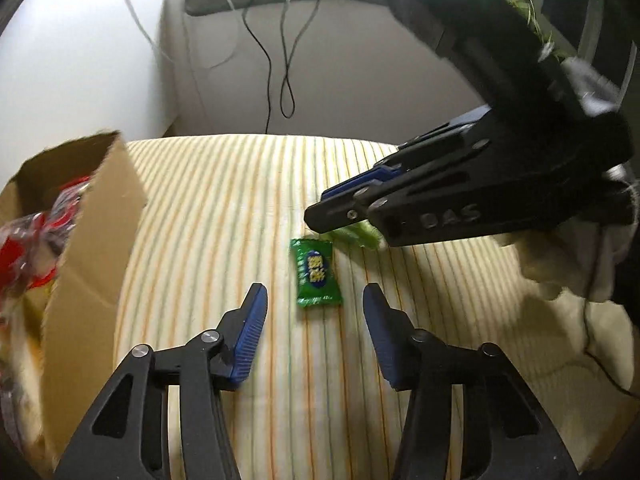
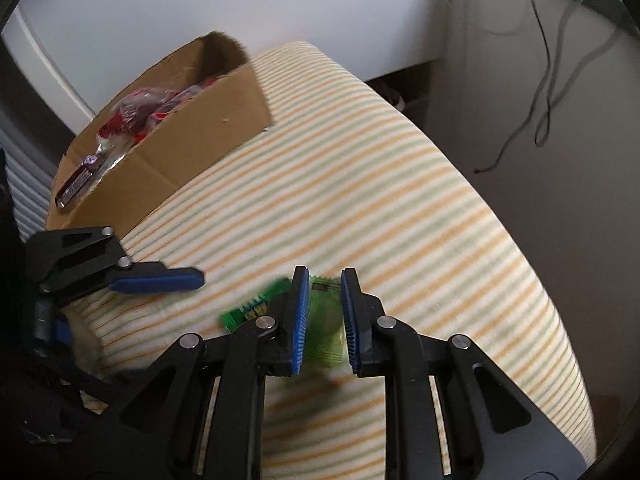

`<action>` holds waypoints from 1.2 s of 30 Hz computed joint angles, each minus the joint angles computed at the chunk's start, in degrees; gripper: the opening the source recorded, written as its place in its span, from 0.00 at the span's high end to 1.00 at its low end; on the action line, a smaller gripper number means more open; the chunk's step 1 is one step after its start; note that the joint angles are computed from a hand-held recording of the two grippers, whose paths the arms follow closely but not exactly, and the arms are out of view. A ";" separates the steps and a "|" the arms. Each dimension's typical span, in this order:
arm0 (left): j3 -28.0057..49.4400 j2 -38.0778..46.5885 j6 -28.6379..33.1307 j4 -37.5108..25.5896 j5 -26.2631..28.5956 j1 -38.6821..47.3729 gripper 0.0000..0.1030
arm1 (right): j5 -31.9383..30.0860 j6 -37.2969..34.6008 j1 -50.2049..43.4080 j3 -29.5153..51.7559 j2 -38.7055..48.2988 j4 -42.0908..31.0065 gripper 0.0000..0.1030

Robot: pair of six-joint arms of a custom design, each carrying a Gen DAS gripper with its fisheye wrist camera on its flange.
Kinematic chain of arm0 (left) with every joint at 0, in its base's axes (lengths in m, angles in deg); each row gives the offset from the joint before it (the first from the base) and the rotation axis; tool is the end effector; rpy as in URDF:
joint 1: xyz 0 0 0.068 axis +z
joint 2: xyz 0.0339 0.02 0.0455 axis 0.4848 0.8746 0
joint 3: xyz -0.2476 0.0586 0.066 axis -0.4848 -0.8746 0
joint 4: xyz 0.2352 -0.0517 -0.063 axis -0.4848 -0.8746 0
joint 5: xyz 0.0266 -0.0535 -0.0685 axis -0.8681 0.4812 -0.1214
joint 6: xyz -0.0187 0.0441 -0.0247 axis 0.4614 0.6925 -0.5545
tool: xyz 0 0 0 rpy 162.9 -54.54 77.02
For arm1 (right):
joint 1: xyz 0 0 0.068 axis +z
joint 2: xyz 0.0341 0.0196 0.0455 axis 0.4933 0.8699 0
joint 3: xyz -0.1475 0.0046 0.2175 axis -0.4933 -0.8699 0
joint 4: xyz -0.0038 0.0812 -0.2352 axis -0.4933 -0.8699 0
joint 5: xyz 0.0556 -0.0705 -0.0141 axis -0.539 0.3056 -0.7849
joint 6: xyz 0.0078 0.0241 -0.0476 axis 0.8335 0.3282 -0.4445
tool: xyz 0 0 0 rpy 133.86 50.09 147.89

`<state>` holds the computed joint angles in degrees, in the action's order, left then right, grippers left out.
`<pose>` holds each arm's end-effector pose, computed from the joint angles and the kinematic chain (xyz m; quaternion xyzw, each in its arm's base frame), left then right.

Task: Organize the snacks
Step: 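Grasp the green candy with the left gripper while the right grasps the light-green candy, then carry the two green candies over the box with both grippers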

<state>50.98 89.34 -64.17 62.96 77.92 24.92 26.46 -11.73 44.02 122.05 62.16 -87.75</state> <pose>0.2794 -0.0332 0.0755 0.2666 0.9079 -0.1378 0.2927 0.3620 0.1045 0.0763 -0.2313 0.9392 0.1593 0.1974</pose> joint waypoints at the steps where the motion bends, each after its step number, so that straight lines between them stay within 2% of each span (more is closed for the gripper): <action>1: 0.19 0.50 -0.07 0.63 -0.85 -0.76 0.53 | -0.03 -0.18 -0.60 -0.47 -0.38 0.00 0.83; 7: 3.09 3.44 -1.88 1.79 -4.16 -3.06 0.55 | -0.97 0.91 -2.14 -4.96 -3.75 3.60 0.83; 9: 3.35 3.62 -2.13 1.94 -4.25 -2.88 0.59 | -0.95 1.81 -2.66 -5.70 -4.89 3.76 0.83; 11: 3.17 3.33 -2.35 2.01 -4.39 -2.27 0.69 | 0.55 1.66 -2.46 -6.76 -5.85 3.94 0.83; 14: 3.32 3.16 -2.54 1.84 -4.30 -1.87 0.80 | 3.42 1.28 -0.96 -7.67 -6.06 4.15 0.75; 17: 2.65 2.62 -1.64 1.77 -3.68 -0.88 0.80 | 5.83 0.96 0.96 -9.63 -6.99 5.58 0.63; 24: 2.61 2.59 -0.95 1.68 -3.15 0.47 0.81 | 12.72 1.23 5.82 -8.50 -4.67 6.19 0.64; 25: 2.44 2.33 -0.82 1.55 -2.97 0.79 0.81 | 13.28 1.63 6.08 -8.86 -4.69 6.49 0.66; 27: 1.78 1.67 -0.91 1.58 -2.62 1.06 0.81 | 14.24 2.52 6.39 -9.11 -5.04 6.37 0.77; 36: -5.32 -9.38 1.84 -0.21 2.27 5.74 0.81 | 16.51 6.89 8.23 -14.57 -11.07 7.53 0.78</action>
